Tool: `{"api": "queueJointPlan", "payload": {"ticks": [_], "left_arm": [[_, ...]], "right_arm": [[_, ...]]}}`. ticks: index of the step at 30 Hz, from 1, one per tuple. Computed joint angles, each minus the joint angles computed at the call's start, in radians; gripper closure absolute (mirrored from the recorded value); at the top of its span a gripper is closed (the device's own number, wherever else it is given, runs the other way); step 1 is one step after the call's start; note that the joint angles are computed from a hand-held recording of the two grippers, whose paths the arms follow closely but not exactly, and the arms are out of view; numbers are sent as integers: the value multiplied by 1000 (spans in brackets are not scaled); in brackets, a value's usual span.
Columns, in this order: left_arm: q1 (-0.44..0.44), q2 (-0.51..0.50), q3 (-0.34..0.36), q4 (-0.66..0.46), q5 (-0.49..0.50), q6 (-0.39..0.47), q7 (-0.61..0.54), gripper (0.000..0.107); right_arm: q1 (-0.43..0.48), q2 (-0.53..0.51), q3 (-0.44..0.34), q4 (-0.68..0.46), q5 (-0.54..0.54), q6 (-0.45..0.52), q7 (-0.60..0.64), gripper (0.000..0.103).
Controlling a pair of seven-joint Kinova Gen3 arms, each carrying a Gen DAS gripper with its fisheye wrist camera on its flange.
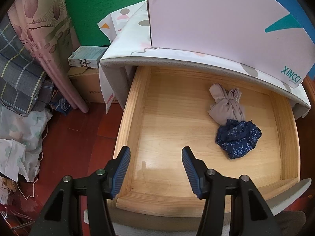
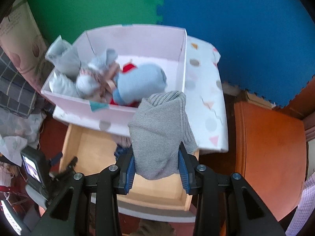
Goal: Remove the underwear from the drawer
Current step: 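Lift the grey knit sock with the right tool and carry it over the box, then open the right tool to drop the grey sock into the white box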
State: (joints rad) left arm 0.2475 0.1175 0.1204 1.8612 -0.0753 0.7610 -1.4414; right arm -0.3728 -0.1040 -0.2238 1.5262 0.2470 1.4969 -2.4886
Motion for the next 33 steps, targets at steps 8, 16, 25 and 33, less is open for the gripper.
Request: {"api": "queueJointPlan", "payload": {"ticks": [8, 16, 25, 33], "left_arm": [[-5, -2, -1, 1, 13, -1, -3, 52], [-14, -3, -3, 2, 28, -4, -15, 52], [-28, -2, -7, 4, 51, -8, -28, 52], [-35, -3, -9, 4, 59, -5, -36, 52]], "right_arm": [[4, 89, 35, -106, 36, -28, 50, 67], [-32, 209, 74, -191, 66, -66, 85, 67], [-72, 328, 128, -243, 97, -115, 119, 65], [-66, 344, 149, -208, 57, -197, 125, 56]]}}
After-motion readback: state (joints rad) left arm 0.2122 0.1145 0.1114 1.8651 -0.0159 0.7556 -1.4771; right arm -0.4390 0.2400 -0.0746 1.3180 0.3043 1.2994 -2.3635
